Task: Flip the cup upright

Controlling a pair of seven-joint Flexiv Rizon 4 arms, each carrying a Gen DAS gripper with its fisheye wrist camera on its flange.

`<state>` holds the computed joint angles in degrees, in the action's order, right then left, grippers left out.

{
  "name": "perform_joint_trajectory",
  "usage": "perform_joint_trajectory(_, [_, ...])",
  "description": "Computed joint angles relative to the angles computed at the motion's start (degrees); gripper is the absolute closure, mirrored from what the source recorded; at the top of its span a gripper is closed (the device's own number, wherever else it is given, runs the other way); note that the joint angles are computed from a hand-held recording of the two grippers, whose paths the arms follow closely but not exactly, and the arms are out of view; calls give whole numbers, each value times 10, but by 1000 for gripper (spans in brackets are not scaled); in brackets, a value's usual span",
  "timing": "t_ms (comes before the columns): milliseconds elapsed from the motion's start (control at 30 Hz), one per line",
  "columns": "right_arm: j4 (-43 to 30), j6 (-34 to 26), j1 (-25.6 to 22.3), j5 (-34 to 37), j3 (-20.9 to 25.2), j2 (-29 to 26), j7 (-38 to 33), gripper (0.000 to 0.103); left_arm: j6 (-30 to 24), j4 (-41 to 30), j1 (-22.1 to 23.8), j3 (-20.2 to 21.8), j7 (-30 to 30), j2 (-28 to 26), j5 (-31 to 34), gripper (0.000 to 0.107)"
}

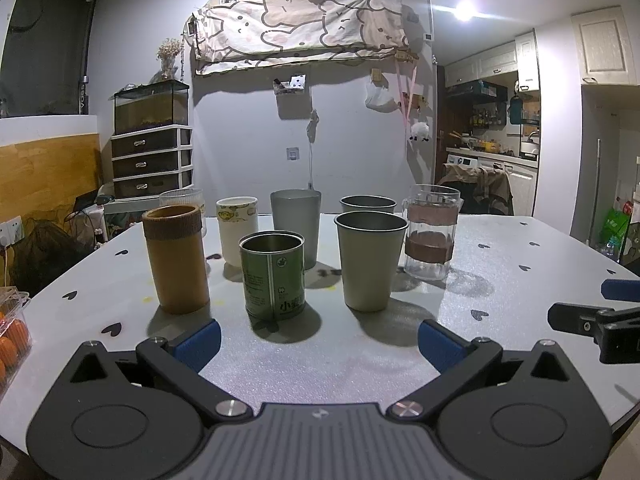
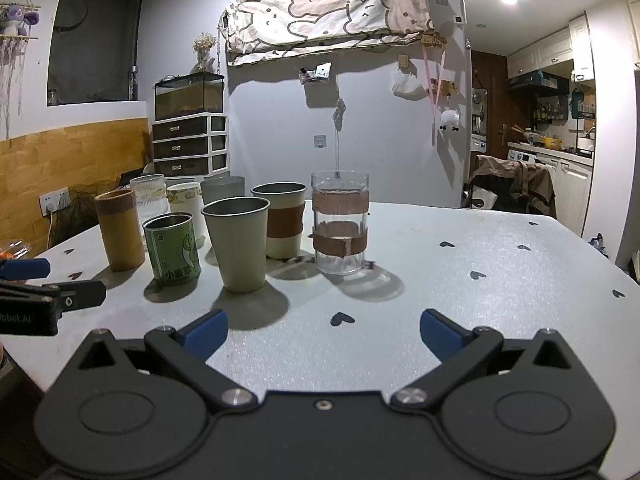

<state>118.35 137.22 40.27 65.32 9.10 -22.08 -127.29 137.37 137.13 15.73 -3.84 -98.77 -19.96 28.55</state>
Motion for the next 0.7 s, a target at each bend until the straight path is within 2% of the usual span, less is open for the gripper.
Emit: perform_joint_trajectory(700, [0, 1, 0, -1, 0, -1, 2, 0, -1, 0, 0, 0, -2, 1, 1, 4])
